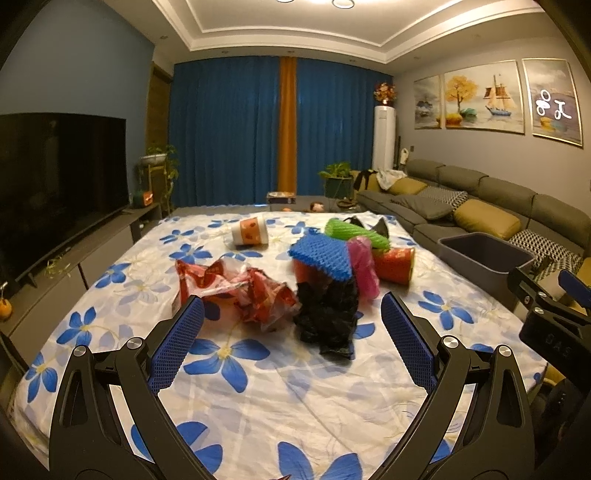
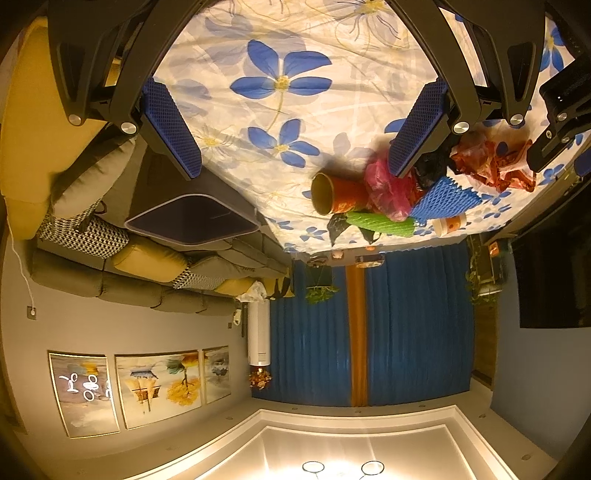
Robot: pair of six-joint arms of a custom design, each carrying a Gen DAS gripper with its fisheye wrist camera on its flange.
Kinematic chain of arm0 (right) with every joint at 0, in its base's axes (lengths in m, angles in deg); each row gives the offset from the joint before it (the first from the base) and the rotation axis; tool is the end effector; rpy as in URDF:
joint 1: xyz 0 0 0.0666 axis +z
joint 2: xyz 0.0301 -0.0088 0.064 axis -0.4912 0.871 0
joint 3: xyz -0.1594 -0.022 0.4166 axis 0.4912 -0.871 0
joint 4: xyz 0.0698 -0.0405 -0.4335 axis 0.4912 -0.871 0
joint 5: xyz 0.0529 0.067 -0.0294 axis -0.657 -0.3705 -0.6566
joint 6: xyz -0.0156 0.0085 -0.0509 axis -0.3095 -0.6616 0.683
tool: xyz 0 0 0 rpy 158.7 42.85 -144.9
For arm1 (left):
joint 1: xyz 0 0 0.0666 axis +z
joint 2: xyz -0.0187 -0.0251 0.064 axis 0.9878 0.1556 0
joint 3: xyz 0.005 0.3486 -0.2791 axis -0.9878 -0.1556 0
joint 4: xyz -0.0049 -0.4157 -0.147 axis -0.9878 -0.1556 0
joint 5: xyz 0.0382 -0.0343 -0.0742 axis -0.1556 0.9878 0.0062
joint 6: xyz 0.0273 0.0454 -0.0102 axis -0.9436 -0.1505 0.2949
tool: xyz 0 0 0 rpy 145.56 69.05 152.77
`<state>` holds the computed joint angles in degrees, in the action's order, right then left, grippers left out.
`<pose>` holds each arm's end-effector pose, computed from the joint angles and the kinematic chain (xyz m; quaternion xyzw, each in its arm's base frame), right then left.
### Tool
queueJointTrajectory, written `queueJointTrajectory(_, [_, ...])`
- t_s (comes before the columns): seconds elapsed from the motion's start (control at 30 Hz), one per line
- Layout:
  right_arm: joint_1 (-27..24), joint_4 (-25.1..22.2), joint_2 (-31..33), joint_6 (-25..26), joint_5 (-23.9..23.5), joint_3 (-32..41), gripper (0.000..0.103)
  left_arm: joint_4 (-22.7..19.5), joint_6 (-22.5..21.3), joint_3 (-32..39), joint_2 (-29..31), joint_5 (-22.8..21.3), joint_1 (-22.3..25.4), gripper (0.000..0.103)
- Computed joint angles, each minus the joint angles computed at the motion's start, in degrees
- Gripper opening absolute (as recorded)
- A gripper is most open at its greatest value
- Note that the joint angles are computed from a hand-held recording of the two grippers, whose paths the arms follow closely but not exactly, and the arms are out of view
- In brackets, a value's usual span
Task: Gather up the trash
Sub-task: 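Grasp the black plastic bag with the right tool while the left tool grasps the red wrapper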
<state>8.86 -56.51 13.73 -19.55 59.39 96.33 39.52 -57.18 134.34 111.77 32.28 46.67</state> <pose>0.4097 0.2972 0.5151 -0.0013 0.8128 0.0171 0.5823 0.3545 -0.2148 0.5267 -0.0827 0.8204 0.0400 0.5644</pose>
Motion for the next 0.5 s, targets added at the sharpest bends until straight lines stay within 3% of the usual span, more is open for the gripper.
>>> queueJointTrajectory(0.17, [-0.05, 1.22, 1.92, 0.72, -3.62, 1.04, 0.098, 0.61, 2.33, -1.61, -1.25, 0.63, 2.93, 0.095])
queueJointTrajectory(0.37, [0.61, 2.82, 5.62, 1.97, -9.81, 3.4, 0.091, 0.68, 3.61, -3.13, -2.46, 0.41, 7.17, 0.092])
queueJointTrajectory(0.5, [0.71, 1.15, 9.47, 1.71, -13.65, 6.72, 0.077, 0.79, 4.94, -3.86, -2.98, 2.12, 10.05, 0.089])
